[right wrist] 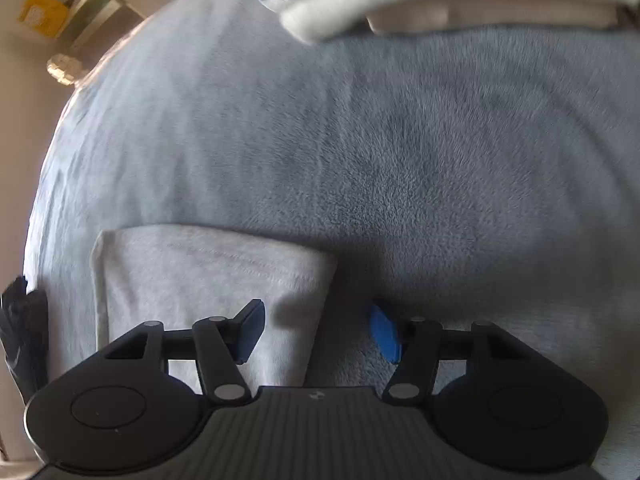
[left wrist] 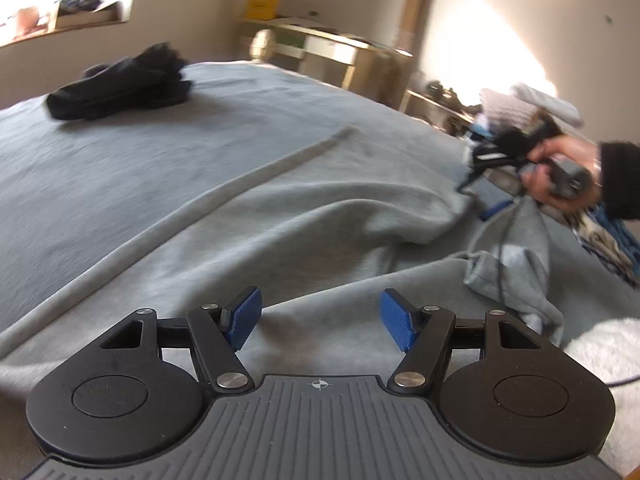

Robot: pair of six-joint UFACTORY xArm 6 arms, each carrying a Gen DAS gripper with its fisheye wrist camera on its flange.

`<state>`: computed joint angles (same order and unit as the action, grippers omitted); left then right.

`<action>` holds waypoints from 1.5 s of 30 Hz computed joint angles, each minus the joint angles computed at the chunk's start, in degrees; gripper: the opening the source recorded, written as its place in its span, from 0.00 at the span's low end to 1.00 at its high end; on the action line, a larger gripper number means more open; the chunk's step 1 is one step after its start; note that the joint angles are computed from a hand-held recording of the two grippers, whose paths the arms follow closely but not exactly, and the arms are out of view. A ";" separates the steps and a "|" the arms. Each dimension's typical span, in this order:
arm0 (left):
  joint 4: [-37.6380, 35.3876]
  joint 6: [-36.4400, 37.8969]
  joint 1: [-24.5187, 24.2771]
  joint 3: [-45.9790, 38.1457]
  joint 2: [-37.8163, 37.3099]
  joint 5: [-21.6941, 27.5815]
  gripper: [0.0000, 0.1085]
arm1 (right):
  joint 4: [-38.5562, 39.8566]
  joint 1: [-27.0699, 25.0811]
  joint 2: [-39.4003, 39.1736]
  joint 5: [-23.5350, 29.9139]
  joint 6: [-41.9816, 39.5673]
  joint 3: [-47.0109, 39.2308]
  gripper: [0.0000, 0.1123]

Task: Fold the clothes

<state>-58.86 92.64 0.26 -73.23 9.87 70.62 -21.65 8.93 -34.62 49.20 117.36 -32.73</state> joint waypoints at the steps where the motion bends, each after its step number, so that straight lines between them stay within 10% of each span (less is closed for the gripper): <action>1: -0.02 1.30 -0.54 0.30 -0.05 0.34 0.60 | -2.27 0.46 0.85 -0.21 -0.15 -0.36 0.41; 3: 0.74 1.96 -1.74 0.68 0.32 0.17 0.60 | -6.05 0.85 2.82 -1.34 -6.04 -2.55 0.12; 6: 1.95 1.80 -3.05 1.05 1.08 -0.74 0.60 | -14.33 3.09 5.31 0.58 -9.25 -7.64 0.06; 10: 2.42 0.06 -2.60 -1.09 2.94 1.15 0.60 | -27.63 4.78 4.88 3.37 -8.07 -11.43 0.06; 16: 3.47 -1.78 -2.61 -3.03 4.41 2.44 0.60 | -18.06 -0.25 9.96 0.11 -9.45 -6.81 0.12; 20: 3.41 -1.32 -2.00 -3.85 5.05 3.94 0.60 | -21.53 -2.89 3.74 -6.46 5.19 2.40 0.17; 24: 3.01 -3.17 -1.60 -5.35 6.31 5.57 0.60 | -23.44 1.62 3.04 11.00 2.95 -3.17 0.31; 27: 2.51 -3.89 -1.57 -5.93 7.07 6.00 0.60 | -25.17 -0.05 4.35 9.53 -4.88 -6.72 0.34; 33: 2.20 -4.17 -1.94 -5.64 7.02 5.39 0.61 | -14.20 -4.58 23.87 -4.98 -26.59 -23.19 0.38; 45: 1.11 -4.29 -1.37 -5.94 7.83 6.34 0.61 | 2.34 -3.51 55.53 14.95 -41.17 -60.89 0.30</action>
<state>-57.75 88.35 -1.11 -79.17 17.69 76.97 -19.30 5.42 20.91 64.16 76.19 -93.61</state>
